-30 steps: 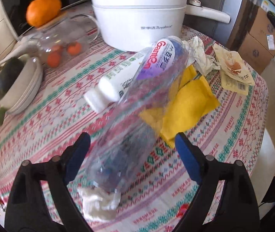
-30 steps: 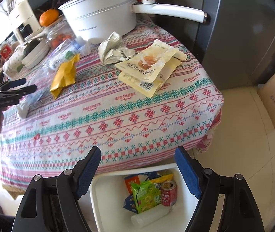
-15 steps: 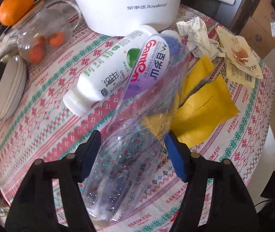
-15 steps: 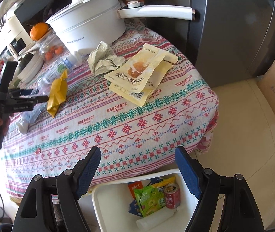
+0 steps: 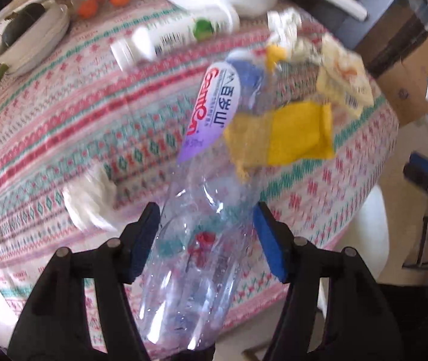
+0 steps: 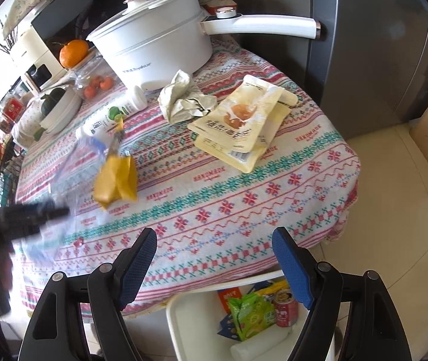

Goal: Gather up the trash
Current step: 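Grasp the clear plastic water bottle with the left tool while the right tool reaches toward the yellow wrapper, then grasp the yellow wrapper with foil with the right tool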

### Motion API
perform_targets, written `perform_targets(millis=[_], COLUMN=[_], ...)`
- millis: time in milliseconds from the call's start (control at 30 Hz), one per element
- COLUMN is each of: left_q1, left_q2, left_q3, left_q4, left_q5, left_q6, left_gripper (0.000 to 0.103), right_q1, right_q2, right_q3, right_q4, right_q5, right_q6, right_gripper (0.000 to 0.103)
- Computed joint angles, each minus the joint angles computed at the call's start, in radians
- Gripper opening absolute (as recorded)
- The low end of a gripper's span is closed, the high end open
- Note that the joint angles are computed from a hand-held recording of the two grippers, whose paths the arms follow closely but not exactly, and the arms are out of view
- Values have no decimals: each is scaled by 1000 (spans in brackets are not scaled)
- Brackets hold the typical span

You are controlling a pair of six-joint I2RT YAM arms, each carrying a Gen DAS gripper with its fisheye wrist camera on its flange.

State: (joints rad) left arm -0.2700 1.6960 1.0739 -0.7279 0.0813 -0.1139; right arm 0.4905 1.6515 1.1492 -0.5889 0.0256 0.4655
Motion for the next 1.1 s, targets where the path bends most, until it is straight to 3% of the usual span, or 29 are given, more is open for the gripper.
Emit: perform_targets(millis=[200, 400, 567, 800, 1100], left_q1=[-28, -9, 32, 93, 120], left_q2=[119, 104, -104, -469, -600], left_q3=[86, 43, -131, -340, -347], left_q4=[-103, 13, 92, 85, 56], left_q5=[-9, 28, 79, 109, 132], left_q6=[33, -13, -52, -84, -103], left_gripper=[66, 61, 61, 61, 61], right_q1=[24, 36, 39, 58, 110], right_q2=[15, 36, 67, 134, 269], right_q3=[11, 27, 52, 90, 208], right_q4=[0, -4, 5, 45, 66], right_q5=[-17, -20, -38, -83, -65], right_q6=[14, 5, 5, 4, -100], right_gripper=[80, 80, 80, 80, 80])
